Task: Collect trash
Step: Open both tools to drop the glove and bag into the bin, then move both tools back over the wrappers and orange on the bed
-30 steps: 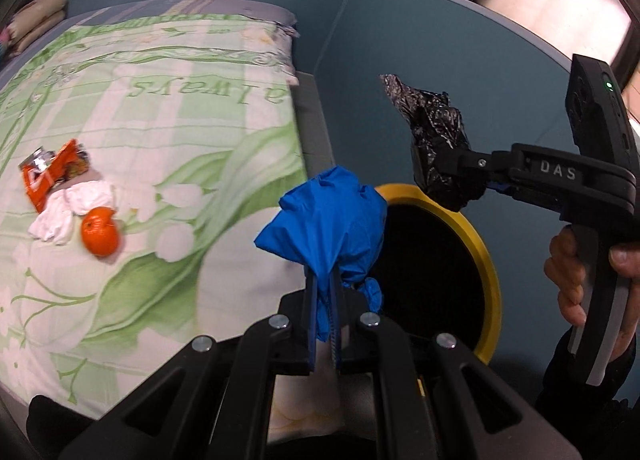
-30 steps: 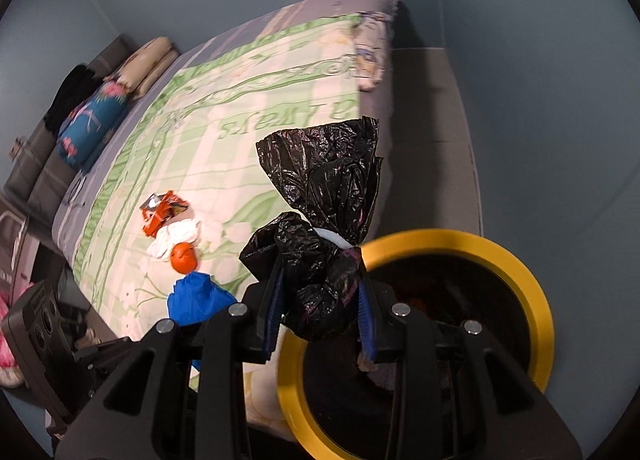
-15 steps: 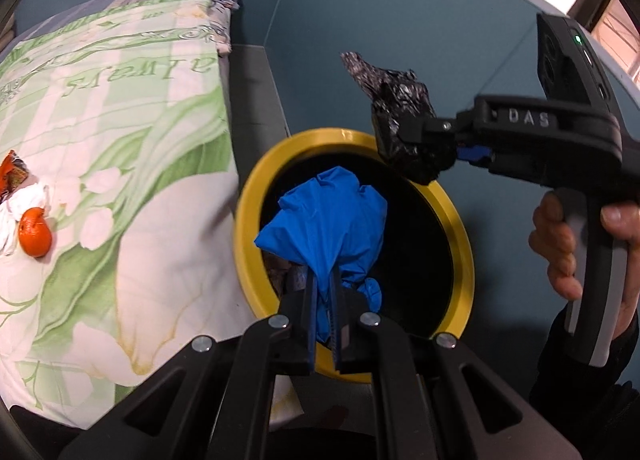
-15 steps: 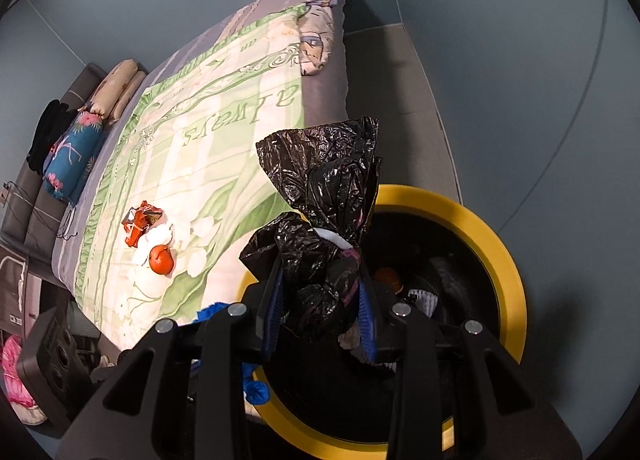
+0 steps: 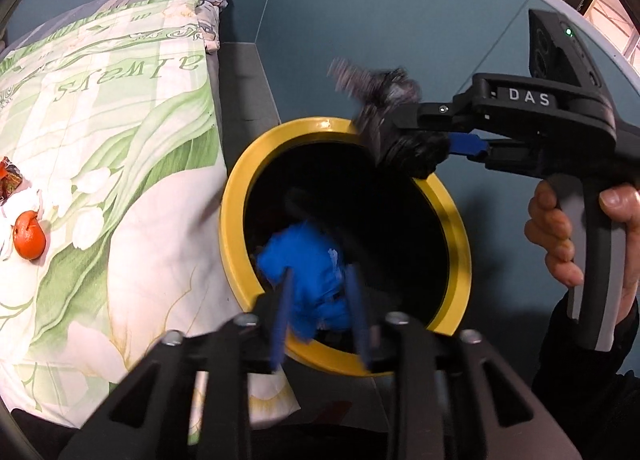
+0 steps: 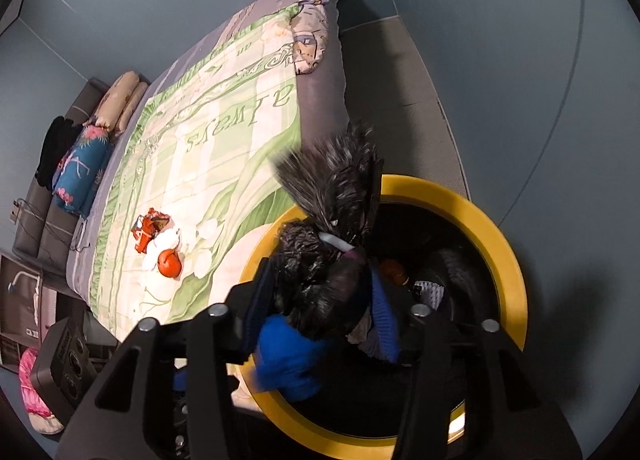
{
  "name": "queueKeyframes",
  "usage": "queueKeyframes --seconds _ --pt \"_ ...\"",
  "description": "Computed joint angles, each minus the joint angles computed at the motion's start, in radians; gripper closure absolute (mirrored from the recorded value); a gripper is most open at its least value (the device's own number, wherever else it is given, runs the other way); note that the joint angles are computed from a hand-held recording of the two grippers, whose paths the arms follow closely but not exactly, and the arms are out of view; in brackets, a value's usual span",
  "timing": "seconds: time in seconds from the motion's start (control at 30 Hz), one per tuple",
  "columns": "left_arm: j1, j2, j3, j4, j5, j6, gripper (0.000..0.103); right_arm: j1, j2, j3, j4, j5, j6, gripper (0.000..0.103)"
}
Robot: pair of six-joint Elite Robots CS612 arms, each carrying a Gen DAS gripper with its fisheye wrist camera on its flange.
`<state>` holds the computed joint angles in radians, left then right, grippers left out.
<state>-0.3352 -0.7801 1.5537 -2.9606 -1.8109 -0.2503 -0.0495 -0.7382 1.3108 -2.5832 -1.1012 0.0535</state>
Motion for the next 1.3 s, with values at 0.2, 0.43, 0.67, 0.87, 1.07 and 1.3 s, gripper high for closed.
queueKeyframes --seconds 0.2,0.43,0.67,0.87,1.07,1.3 --pt "0.008 -0.009 0.008 -0.021 0.016 -0.018 0.051 -0.006 -0.007 0.013 -0.021 0.017 0.013 0.052" --pt "0.037 -0.029 0.031 -0.051 0.072 -0.065 0.043 0.001 -0.003 0.010 -0.063 0.049 0.002 0.051" --pt "0.078 -0.039 0.042 -0.072 0.157 -0.102 0.037 0.030 0.021 -0.044 -0.044 0.080 -0.041 0.048" --pt "0.121 -0.046 0.046 -0.060 0.218 -0.155 0.037 0.065 0.054 -0.115 0.003 0.101 -0.073 0.047" --pt "0.161 -0.042 0.044 -0.037 0.262 -0.205 0.036 0.106 0.095 -0.201 0.092 0.111 -0.134 0.047" --pt "0.206 -0.035 0.036 0.015 0.308 -0.244 0.036 0.151 0.142 -0.293 0.199 0.101 -0.195 0.047"
